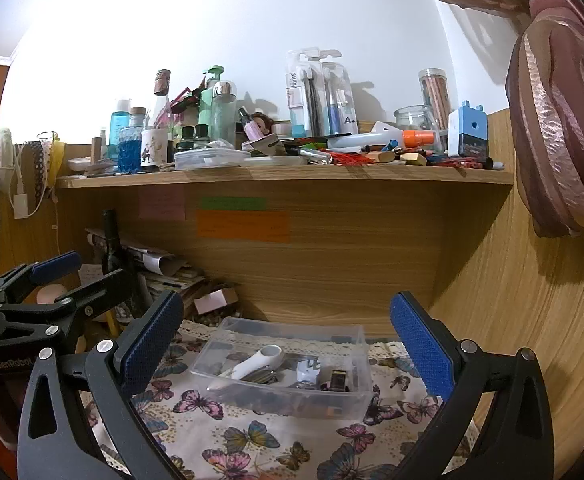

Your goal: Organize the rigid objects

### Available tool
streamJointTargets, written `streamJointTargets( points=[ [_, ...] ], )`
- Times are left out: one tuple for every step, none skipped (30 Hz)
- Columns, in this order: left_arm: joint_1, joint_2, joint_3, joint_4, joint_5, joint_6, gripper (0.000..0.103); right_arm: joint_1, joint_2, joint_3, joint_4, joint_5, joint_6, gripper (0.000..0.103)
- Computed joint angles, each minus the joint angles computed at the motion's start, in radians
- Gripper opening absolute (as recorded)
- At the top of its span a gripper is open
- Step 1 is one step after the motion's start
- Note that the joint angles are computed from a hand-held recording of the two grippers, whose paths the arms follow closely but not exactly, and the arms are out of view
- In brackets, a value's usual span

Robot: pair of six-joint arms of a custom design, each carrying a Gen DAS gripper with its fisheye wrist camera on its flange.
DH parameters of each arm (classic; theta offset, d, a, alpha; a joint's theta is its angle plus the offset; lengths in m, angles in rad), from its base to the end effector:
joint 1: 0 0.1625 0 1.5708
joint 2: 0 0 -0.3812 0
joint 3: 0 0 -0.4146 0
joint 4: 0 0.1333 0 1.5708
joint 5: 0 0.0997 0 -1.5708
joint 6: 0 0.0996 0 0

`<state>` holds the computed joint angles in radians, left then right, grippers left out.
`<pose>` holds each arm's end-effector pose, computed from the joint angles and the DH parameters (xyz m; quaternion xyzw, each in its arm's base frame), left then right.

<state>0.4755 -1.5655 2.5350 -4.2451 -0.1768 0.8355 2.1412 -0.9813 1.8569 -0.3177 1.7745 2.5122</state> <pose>-0.1080 -0.3158 0.3030 0.1400 0.6846 -0.6271 0.3442 0.3693 -0.3660 0.0248 0.4504 -0.7459 0.4797 0.1031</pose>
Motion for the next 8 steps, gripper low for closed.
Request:
streamJointTargets(
  points=[
    [0.002,0.003,-0.002,-0.002,-0.002,0.003,0.103,0.001,-0.001,0.002,-0.002,0.002,0.002,0.103],
    [-0.002,0.010,-0.007,-0.024,0.004,0.021,0.103,0.000,-0.002,0.003,-0.002,0.002,0.002,0.103],
    [0.000,0.013,-0.010,-0.031,0.001,0.031,0.103,0.001,-0.001,0.002,-0.002,0.002,0.002,0.103],
    [0.002,0.017,-0.013,-0.038,-0.002,0.040,0.103,0.001,-0.001,0.001,-0.001,0.002,0.002,0.103],
    [0.005,0.011,-0.009,-0.024,-0.006,0.029,0.103,0.001,-0.001,0.001,-0.001,0.003,0.003,0.103],
    [0.007,0.008,-0.007,-0.014,-0.009,0.023,0.103,0.001,-0.002,0.003,-0.001,0.004,0.005,0.103],
    [0.009,0.007,-0.006,-0.009,-0.011,0.019,0.103,0.001,-0.002,0.002,-0.001,0.004,0.004,0.103],
    [0.010,0.005,-0.004,0.000,-0.012,0.010,0.103,0.002,-0.003,0.004,-0.003,0.006,0.005,0.103]
  ],
)
